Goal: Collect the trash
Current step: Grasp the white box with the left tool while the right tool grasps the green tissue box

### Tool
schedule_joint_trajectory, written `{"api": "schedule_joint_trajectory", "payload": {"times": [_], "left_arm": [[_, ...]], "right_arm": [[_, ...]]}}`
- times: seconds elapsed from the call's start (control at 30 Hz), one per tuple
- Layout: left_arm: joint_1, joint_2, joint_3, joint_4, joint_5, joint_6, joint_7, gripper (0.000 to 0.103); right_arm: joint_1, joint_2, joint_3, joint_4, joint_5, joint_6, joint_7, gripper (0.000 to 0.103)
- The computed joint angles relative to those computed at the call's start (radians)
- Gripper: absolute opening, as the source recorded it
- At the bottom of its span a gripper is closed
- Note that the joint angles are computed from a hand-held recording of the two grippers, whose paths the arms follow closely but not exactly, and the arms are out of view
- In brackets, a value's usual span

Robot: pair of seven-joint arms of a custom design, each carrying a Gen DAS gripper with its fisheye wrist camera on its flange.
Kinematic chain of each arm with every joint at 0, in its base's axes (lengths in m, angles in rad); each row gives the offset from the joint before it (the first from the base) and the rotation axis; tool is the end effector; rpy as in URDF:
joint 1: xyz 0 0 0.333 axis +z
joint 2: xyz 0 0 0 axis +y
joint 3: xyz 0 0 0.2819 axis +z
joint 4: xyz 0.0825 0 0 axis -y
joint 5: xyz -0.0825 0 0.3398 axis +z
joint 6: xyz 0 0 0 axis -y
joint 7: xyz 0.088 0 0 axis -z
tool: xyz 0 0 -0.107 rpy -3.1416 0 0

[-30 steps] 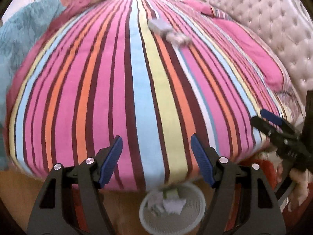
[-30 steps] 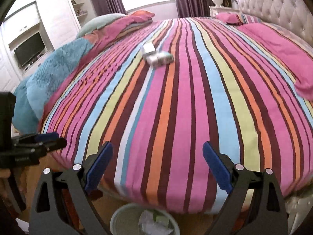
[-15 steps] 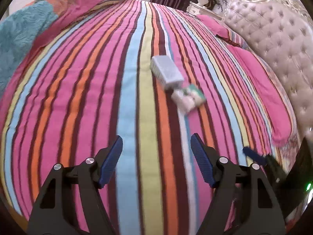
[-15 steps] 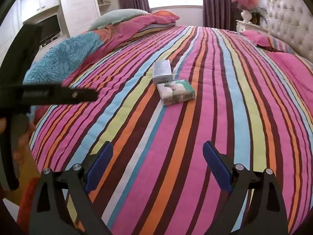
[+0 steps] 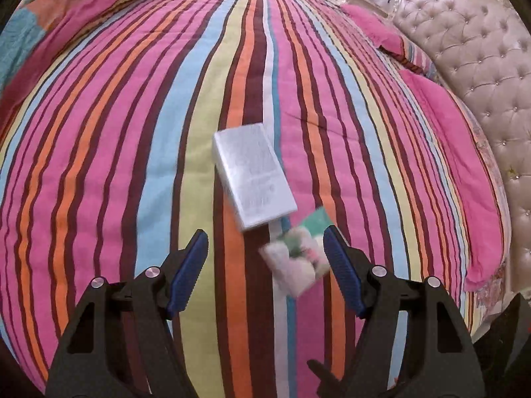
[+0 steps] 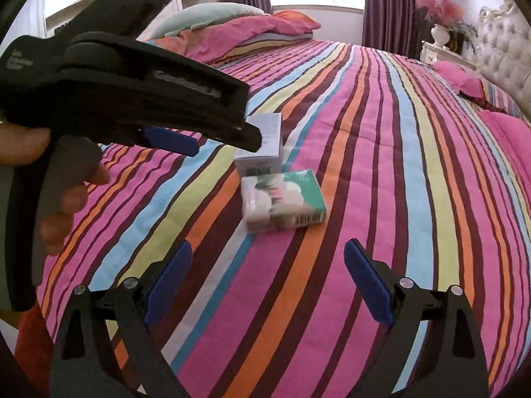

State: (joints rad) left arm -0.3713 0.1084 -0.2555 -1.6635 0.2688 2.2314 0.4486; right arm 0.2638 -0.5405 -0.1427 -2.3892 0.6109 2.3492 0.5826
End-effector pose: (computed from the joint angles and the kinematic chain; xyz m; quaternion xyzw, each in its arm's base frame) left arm 0.4849 -0.3324 0.5632 -0.8032 0.5394 -0.2368 0.0881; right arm 0.4024 0.0493 0.5523 -0.8571 0.3569 -0.1098 0.3550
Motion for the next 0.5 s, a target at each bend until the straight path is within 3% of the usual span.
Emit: {"api": "schedule_joint_trajectory", "payload": {"times": [0.3,0.5], "left_arm": [[0.016,0.109,0.025,0.103,-0.068,0.004,-0.02,0.07],[-0.006,0.201,0.045,0.223,-0.043,-0.101,-0.005,0.07]], "right_arm": [[0.009,0.076,0.009,0.048,0.01,0.001,-0.011,0.089],[0.002,0.117,0.042,0.063,-0.016,0.016,-0.028,0.088]]}}
